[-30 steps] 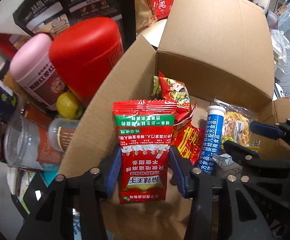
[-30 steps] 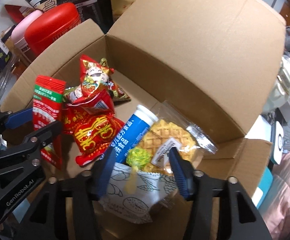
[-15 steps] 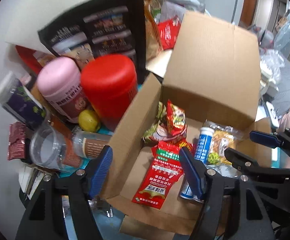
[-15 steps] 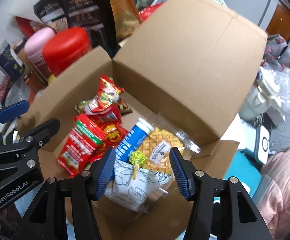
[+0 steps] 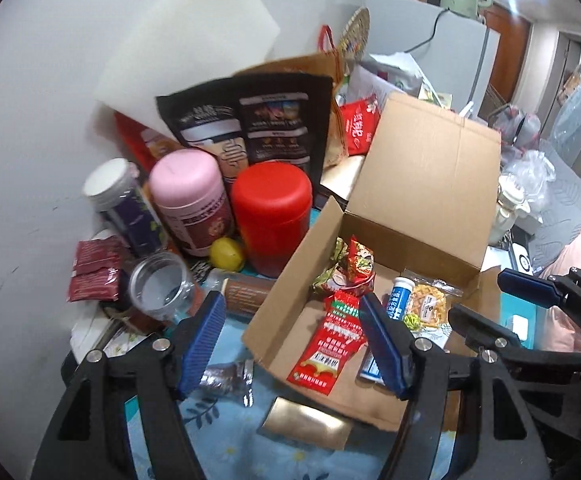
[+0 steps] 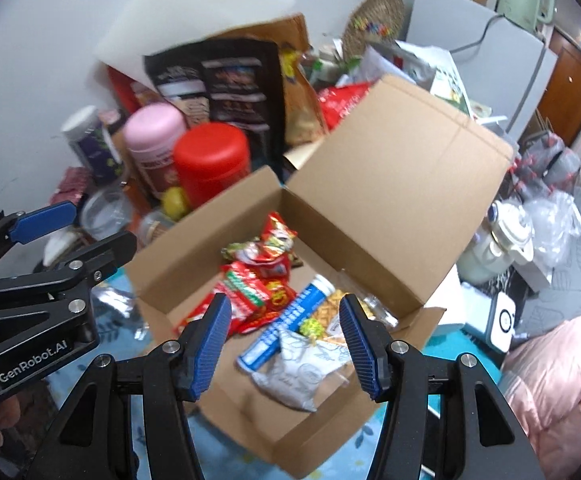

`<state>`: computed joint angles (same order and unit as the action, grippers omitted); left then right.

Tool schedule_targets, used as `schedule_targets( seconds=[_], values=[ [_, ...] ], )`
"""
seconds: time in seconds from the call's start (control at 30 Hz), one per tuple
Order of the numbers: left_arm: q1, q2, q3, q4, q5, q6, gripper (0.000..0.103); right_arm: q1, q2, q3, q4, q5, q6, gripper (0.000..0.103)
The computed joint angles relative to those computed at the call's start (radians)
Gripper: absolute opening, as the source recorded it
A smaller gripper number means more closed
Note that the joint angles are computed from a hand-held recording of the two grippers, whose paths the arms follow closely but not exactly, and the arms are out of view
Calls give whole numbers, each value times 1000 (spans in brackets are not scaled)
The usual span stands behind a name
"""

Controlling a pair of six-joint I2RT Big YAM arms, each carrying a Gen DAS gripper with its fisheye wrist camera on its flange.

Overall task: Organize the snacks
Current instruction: 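Withdraw both tools from the box back over the table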

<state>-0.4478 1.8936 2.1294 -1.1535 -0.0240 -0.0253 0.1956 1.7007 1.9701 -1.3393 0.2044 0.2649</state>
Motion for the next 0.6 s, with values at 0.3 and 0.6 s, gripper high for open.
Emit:
schedule_targets(
  seconds=[0.3, 0.6],
  values=[
    [25, -169, -184, 45, -3, -19, 69, 85, -88, -54, 5, 8, 17, 56],
    [45, -329, -372, 78, 11, -29, 69, 164, -170, -147, 22, 11, 58, 56]
  ],
)
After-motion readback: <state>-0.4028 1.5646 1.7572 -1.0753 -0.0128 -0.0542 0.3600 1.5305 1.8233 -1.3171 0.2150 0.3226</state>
